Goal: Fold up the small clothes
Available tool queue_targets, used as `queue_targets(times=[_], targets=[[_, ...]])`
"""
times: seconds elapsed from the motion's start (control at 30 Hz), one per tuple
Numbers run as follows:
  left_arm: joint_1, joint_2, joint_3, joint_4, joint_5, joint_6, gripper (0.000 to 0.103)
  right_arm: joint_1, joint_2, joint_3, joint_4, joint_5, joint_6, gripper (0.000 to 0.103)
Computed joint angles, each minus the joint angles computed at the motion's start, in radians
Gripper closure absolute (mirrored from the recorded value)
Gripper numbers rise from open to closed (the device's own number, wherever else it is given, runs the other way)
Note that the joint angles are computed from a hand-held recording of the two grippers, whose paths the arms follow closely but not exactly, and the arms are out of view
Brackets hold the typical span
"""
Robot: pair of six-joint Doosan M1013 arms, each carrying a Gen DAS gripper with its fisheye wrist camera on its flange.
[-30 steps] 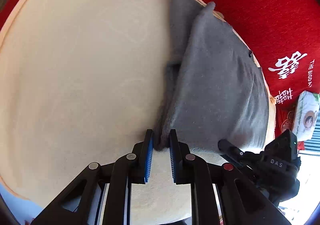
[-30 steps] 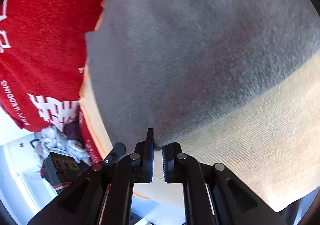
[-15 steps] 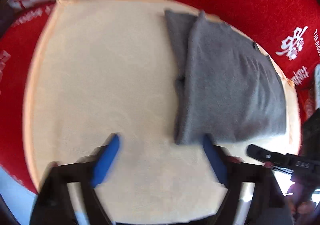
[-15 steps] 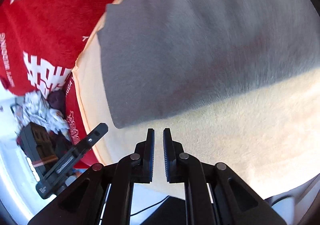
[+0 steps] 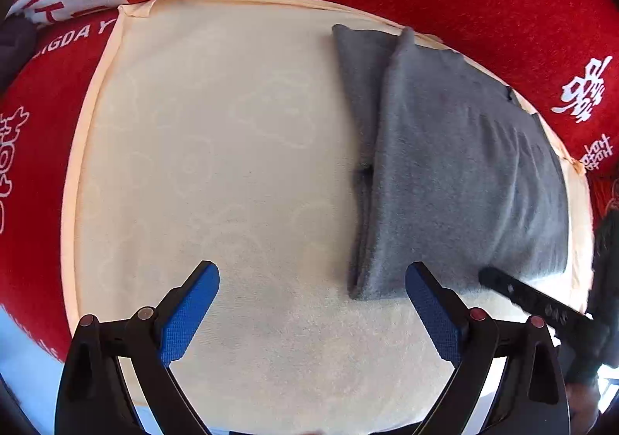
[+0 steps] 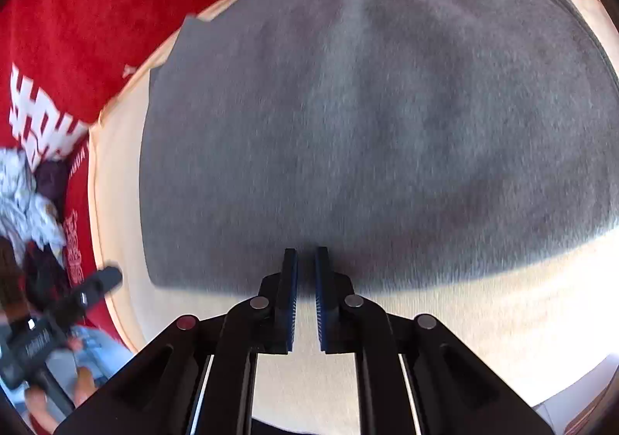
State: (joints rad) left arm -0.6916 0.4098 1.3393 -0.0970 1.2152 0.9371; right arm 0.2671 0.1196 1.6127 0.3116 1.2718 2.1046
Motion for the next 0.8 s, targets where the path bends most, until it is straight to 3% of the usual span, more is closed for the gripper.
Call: queue_targets(times=[0.3, 0.8], targets=[[0.01, 0.029, -0.029, -0.082, 0.024, 0.059, 0.006, -0.021, -0.011, 0.02, 0.052, 0.054, -0.013, 0.093], [0.017, 0.045, -0.054, -0.04, 0.052, 0.031, 0.006, -0.022, 0.019, -0.021, 0.078, 0.065, -0.042, 0.093]])
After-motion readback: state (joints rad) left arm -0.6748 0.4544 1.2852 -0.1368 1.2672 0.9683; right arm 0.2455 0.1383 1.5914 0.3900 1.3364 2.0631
